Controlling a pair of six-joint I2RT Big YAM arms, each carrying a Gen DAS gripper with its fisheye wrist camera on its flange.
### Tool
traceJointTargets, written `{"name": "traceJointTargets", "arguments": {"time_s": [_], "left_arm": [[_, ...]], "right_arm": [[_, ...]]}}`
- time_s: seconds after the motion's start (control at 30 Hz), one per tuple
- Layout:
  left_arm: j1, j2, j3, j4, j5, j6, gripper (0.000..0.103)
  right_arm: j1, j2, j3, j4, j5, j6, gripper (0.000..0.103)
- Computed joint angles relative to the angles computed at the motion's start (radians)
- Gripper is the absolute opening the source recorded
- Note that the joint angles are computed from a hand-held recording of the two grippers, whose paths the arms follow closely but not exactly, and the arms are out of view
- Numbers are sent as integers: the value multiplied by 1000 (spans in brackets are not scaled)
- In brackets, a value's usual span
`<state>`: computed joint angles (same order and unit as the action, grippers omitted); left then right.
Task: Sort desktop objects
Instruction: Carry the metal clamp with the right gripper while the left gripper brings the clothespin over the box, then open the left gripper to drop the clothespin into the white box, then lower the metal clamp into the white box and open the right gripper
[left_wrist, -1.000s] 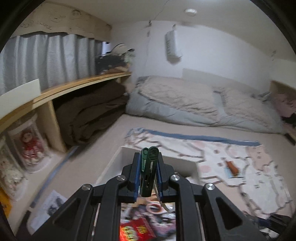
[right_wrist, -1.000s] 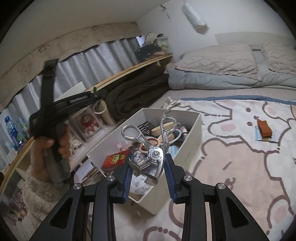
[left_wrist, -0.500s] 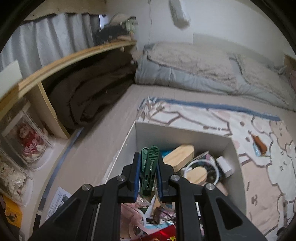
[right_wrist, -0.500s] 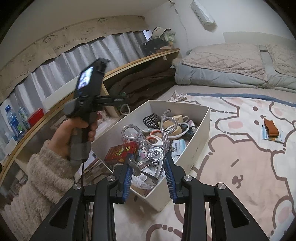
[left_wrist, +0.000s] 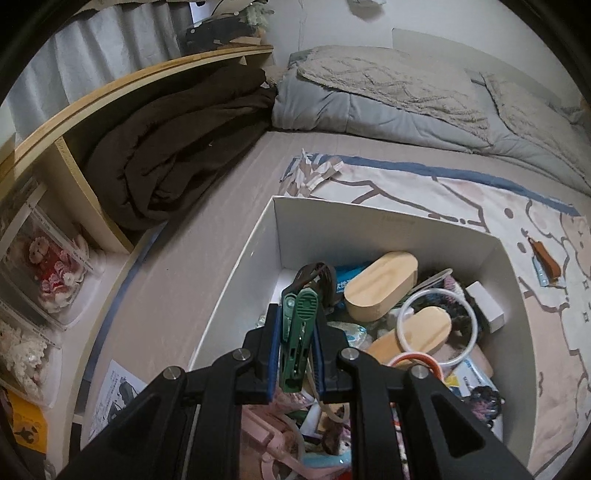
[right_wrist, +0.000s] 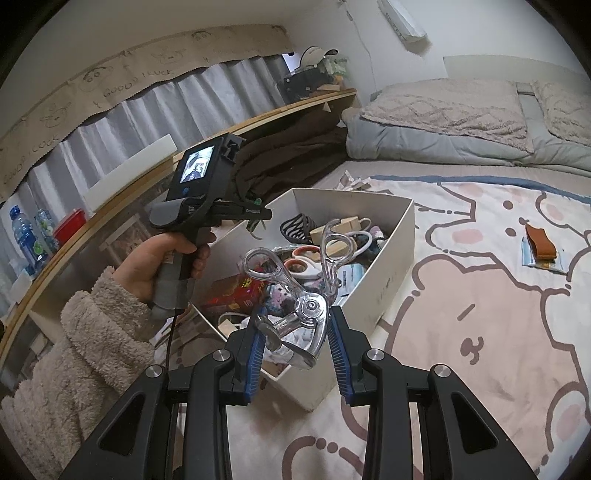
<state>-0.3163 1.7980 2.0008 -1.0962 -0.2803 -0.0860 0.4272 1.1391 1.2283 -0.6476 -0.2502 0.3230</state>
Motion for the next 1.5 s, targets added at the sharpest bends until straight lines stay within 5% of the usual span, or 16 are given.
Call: {"name": "traceJointTargets", "arguments": {"time_s": [0.1,0.23,0.73,1.07,1.5], "left_arm": [[6,15,17,-14,-11,-24,19],[9,-1,-8,8,-25,-42,49],[-46,-224,-288,201,-2,-21,49],[-66,-400,-501,341,110,-63,52],[-98,-528,-660,448,62,-43,56]], "right_arm": [[-2,1,-1,-3,-4,-2,34],[-2,0,-3,-2,-3,0,34],[10,-1,7,-11,30,1,34],[17,43,61,-33,43,-14,34],[22,167,219,-97,38,-23,34]]}}
